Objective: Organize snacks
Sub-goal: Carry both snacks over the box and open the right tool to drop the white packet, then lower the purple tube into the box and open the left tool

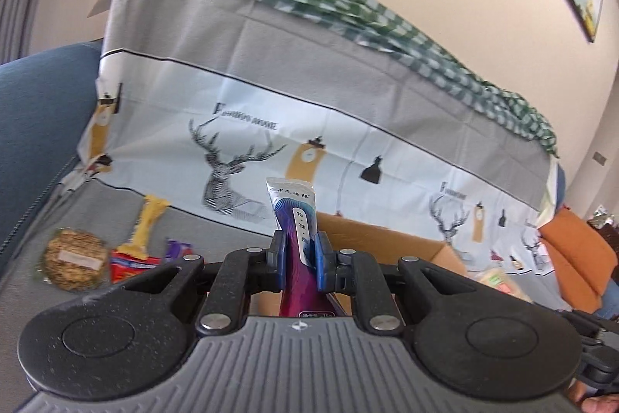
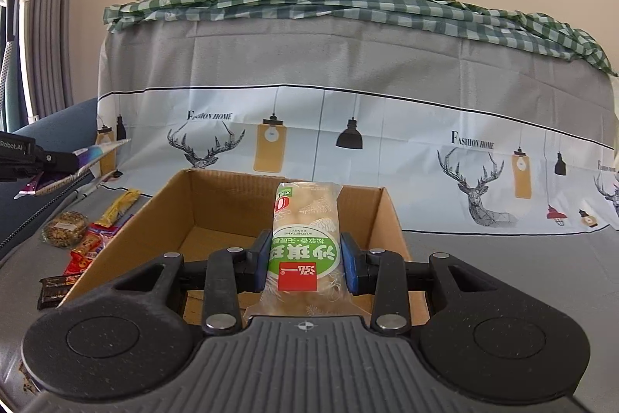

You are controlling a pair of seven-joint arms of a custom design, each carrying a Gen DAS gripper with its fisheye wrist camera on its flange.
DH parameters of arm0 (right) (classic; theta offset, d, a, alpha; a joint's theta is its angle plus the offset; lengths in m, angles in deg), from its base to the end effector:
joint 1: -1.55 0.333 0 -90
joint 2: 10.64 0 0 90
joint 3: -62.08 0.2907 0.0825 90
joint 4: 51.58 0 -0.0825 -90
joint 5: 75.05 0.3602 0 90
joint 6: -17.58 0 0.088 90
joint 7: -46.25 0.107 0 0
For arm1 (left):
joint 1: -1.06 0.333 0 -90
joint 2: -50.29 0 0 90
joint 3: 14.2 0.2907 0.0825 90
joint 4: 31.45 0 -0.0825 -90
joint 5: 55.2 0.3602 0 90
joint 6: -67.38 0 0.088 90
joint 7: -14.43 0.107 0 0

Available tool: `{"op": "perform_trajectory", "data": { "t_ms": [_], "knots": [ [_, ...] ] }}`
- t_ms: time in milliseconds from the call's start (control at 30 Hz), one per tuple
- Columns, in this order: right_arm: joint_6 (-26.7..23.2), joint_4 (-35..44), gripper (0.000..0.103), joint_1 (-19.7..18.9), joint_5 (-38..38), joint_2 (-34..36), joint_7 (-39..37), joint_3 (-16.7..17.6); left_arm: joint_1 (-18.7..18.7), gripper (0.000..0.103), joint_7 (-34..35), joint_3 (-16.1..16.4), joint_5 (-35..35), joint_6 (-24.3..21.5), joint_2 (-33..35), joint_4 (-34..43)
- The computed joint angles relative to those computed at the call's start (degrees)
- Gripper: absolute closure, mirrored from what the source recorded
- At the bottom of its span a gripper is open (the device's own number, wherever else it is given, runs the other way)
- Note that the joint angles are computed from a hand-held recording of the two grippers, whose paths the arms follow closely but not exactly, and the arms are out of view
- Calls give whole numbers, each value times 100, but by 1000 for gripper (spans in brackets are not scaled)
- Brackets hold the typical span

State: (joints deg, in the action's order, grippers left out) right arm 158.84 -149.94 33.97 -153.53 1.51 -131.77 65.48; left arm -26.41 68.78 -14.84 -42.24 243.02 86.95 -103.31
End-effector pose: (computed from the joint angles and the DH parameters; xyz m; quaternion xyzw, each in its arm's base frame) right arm 0.5180 0.3723 0.5029 -0.5713 0.6103 -0.4134 0.3608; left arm 0.6454 -0.3617 0.5184 -0.5661 0.6108 -0.5199 0.1902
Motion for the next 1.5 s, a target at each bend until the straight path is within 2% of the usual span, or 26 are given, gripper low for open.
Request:
{"op": "perform_trajectory", "data": {
  "t_ms": [100, 267, 500, 667, 833, 900, 933, 967, 1000, 1033, 1133, 1300, 1333, 1400, 1433, 1467, 1500],
  "knots": [
    [-51, -37, 67, -7, 33, -21, -12, -2, 4, 88, 126, -162, -18, 276, 12, -35],
    [-67, -48, 72, -19, 19, -32, 11, 10, 17, 88, 537, -448, -153, 461, 24, -76],
    [-132, 105, 73, 37, 161, 92, -201, -12, 328, 88, 1475, -1241, -460, 509, 107, -94],
    [-181, 112, 73, 51, 246, 99, -238, -41, 491, 88, 2040, -1633, -712, 516, 178, -76],
    [-286, 116, 73, 74, 257, 95, -177, -44, 830, 87, 2756, -2293, -967, 467, 292, -42],
    [-320, 135, 73, 71, 307, 106, -197, -42, 1140, 86, 3196, -2837, -1112, 315, 408, 14],
    [-356, 148, 73, 80, 313, 114, -200, -42, 1239, 85, 3371, -3024, -1191, 258, 464, 47],
    [-392, 156, 73, 91, 308, 119, -197, -44, 1270, 79, 3485, -3096, -1260, 205, 489, 71],
    [-432, 163, 73, 101, 302, 124, -196, -47, 1265, 74, 3565, -3102, -1323, 175, 491, 79],
    [-471, 173, 73, 109, 304, 131, -200, -47, 1230, 64, 3608, -3054, -1384, 166, 473, 71],
    [-609, 196, 71, 142, 299, 149, -199, -48, 1171, 62, 3764, -2981, -1588, 185, 441, 51],
    [-809, 223, 51, 196, 197, 158, -55, -49, 1046, 60, 3875, -2746, -1803, 260, 301, -86],
    [-868, 237, 50, 208, 183, 163, -12, -48, 1020, 59, 3873, -2681, -1816, 280, 252, -140],
    [-959, 252, 49, 234, 117, 165, 150, -50, 966, 52, 3834, -2532, -1823, 340, 131, -286],
    [-974, 254, 49, 237, 86, 160, 246, -51, 944, 46, 3816, -2459, -1809, 371, 56, -375],
    [-968, 257, 49, 236, 57, 156, 351, -50, 853, 39, 3750, -2270, -1763, 438, -62, -505],
    [-946, 251, 49, 235, 7, 148, 495, -52, 651, 37, 3614, -1922, -1675, 550, -203, -654]
  ]
}}
